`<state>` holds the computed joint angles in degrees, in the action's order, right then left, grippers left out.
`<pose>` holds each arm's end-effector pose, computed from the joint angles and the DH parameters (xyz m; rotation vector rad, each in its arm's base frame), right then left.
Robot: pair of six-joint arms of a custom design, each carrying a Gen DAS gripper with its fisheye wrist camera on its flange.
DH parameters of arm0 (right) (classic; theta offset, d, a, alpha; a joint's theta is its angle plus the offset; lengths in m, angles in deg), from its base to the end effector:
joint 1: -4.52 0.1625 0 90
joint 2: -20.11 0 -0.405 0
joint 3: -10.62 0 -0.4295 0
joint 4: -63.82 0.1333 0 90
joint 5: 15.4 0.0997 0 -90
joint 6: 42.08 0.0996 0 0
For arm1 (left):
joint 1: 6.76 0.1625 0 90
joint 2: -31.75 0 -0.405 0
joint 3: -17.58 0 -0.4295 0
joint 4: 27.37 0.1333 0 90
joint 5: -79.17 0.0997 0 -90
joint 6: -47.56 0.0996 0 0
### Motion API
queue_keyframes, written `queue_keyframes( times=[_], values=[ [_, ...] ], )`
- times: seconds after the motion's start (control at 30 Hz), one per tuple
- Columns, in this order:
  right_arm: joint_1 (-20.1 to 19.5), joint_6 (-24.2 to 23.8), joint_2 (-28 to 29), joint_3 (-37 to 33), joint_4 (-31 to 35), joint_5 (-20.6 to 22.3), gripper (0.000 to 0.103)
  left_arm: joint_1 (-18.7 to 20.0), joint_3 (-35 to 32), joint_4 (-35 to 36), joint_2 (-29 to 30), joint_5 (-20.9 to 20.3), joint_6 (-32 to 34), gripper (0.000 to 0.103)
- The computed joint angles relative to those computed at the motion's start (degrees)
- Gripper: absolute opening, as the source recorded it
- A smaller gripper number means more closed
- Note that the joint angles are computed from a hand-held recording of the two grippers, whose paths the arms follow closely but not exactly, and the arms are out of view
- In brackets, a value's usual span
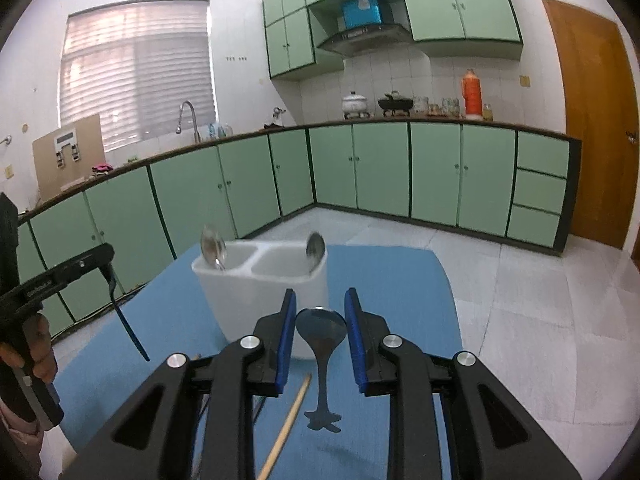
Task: Organize utensils
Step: 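Carry both spoons over the white holder and release them inside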
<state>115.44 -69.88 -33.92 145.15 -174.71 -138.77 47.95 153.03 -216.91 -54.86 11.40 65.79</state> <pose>0.2245 -0.3673 0.1280 0.4883 -2.1281 1.4032 -0.1153 -0.4588 0.2622 0.9569 2.4363 -1.2970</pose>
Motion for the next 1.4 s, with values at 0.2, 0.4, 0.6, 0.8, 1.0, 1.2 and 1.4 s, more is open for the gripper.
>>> queue_keyframes(
  times=[0.2, 0.4, 0.6, 0.8, 1.0, 1.2, 1.4],
  values=[
    [2.33, -3.44, -1.66, -2.64, 1.29, 0.82, 0.024, -2.77, -3.7, -1.84, 2.76, -1.97, 1.06, 0.031],
    [3.81, -4.88, -3.73, -7.29, 5.66, 3.69, 0.024, -5.58, -8.61, -4.82, 7.6, -3.85, 2.84, 0.031],
    [2.55, -6.04, -1.9, -12.38, 6.95, 5.5, 0.024, -5.17, -13.54, -8.5, 15.01, -4.41, 5.32, 0.031],
    [-1.99, -2.54, -0.56, -14.22, 9.42, 9.87, 0.024, -2.06, -17.33, -8.11, 20.96, -4.98, 5.34, 0.031],
    [-5.12, -1.08, 0.75, -14.04, 9.87, 12.6, 0.024, 0.61, -18.23, -7.16, 23.06, -5.31, 5.39, 0.031],
    [-6.59, -0.49, 2.4, -13.09, 8.62, 13.26, 0.025, 2.0, -17.82, -7.02, 23.5, -5.4, 5.69, 0.031],
    [-7.49, -0.28, 3.85, -12.56, 8.1, 13.41, 0.025, 3.17, -17.21, -7.09, 24.01, -5.26, 5.88, 0.031]
  ],
)
